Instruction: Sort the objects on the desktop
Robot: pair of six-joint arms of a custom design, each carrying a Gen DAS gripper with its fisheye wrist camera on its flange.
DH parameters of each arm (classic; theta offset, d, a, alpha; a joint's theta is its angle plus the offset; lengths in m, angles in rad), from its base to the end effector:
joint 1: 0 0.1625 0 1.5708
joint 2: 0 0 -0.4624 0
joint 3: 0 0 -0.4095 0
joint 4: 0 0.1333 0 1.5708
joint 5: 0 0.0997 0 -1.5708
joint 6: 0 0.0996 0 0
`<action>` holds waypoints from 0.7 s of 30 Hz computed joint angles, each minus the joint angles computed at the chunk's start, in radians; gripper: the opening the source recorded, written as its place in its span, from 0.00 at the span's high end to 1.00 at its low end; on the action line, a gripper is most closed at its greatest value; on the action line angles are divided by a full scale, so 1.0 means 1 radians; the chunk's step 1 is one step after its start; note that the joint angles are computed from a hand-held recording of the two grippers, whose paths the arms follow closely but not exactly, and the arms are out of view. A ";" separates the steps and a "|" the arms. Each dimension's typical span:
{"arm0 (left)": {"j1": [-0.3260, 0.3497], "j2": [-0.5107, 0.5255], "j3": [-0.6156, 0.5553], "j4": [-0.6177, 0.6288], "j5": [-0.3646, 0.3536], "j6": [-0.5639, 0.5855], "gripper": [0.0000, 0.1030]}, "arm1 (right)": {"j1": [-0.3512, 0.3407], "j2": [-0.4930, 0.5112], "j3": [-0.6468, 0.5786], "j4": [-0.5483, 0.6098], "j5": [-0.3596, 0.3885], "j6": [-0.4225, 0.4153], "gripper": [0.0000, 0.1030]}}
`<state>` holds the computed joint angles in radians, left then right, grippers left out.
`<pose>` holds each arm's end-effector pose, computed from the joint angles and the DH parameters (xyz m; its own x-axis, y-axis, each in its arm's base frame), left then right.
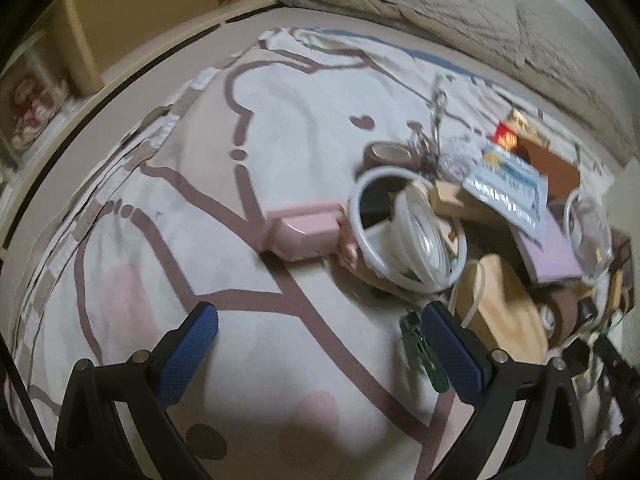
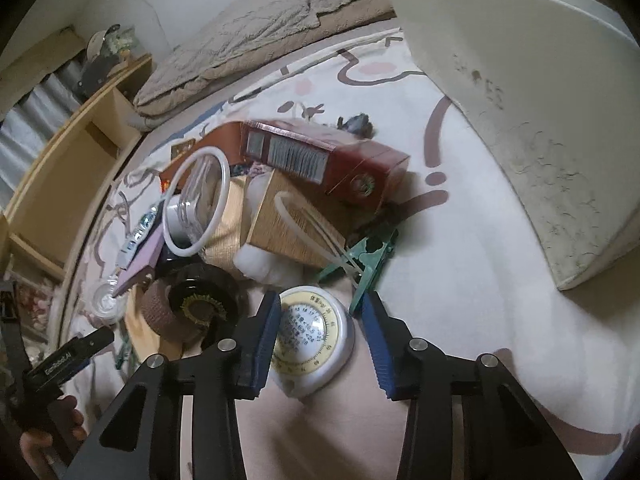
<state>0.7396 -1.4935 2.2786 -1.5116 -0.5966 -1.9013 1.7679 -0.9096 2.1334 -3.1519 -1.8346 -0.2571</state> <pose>-0.1130 -0.3951 0.2223 -0.4895 -0.6934 -0.5287 -0.0853 0.6415 -0.7623 0.2130 -0.5186 0.0871 -0.8862 -0.3300 0.3252 -0.4227 0.8632 -0.2761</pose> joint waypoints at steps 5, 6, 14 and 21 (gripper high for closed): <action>0.026 0.044 -0.025 0.041 0.007 -0.015 0.00 | 0.004 0.022 -0.006 -0.031 -0.002 -0.020 0.58; 0.033 0.044 -0.025 0.034 0.010 -0.014 0.00 | 0.002 0.023 -0.006 -0.033 0.001 -0.021 0.58; 0.039 0.050 -0.006 0.002 0.007 -0.009 0.00 | -0.005 0.021 0.017 -0.057 0.013 -0.103 0.58; 0.012 0.037 0.022 -0.017 -0.010 -0.010 0.00 | -0.020 -0.001 0.043 -0.048 0.043 -0.117 0.58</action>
<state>0.7513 -1.4569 2.3009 -1.5290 -0.6069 -1.9111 1.7481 -0.9107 2.1759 -3.2000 -1.7911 -0.3736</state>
